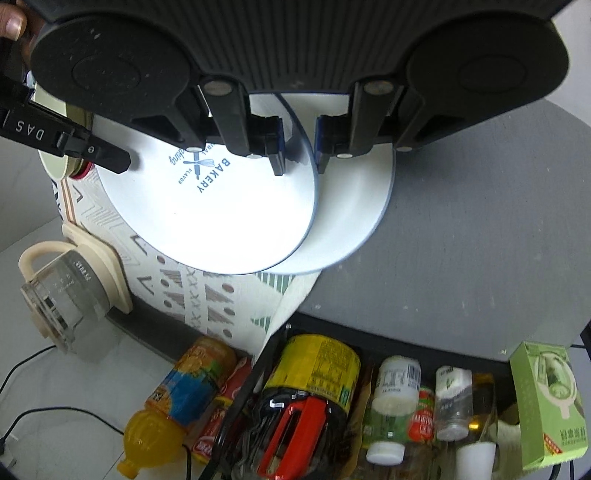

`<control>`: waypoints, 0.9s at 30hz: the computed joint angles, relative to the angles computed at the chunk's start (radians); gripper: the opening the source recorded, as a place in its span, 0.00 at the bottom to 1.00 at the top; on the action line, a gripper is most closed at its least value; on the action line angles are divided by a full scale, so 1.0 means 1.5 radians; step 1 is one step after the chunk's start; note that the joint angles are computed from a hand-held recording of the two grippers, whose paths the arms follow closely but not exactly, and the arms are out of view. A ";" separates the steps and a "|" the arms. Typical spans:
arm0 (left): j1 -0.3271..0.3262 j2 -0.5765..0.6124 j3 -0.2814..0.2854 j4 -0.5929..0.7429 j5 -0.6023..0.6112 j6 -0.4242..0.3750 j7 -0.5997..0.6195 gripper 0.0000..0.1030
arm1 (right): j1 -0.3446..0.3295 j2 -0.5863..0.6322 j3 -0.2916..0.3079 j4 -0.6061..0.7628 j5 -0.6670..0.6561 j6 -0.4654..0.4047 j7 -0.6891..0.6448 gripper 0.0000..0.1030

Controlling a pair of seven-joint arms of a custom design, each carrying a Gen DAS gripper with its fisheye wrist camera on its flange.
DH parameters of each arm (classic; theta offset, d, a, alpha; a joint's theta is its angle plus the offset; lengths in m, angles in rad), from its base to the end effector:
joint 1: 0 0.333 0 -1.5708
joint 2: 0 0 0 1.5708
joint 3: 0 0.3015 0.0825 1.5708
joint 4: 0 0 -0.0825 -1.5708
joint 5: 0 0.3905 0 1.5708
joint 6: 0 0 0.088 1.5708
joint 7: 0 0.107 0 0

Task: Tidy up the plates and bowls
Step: 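Carry the 'Bakery' plate with both grippers over the 'Sweet' plate, then lower the 'Bakery' plate onto the 'Sweet' plate and open both grippers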

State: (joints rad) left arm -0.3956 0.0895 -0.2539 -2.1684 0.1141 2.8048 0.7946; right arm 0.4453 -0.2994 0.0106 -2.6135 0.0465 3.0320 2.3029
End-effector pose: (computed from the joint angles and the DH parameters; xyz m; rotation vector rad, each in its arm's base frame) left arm 0.4708 -0.3618 0.3979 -2.1206 2.0437 -0.8239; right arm 0.4234 0.2037 0.4191 -1.4223 1.9693 -0.1505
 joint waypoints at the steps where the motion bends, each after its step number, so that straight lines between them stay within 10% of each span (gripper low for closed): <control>1: 0.001 0.001 -0.002 -0.001 -0.008 -0.002 0.006 0.13 | -0.002 -0.003 0.003 -0.002 -0.001 -0.003 0.004 0.08; 27: -0.012 0.040 0.007 0.022 -0.017 -0.049 0.053 0.16 | -0.050 0.013 0.070 0.021 -0.134 -0.099 0.106 0.10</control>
State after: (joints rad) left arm -0.4136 0.1497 -0.2433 -2.1351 0.0882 2.7319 0.8745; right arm 0.3711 -0.2803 0.1161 -2.5816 -0.1541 2.8832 2.4619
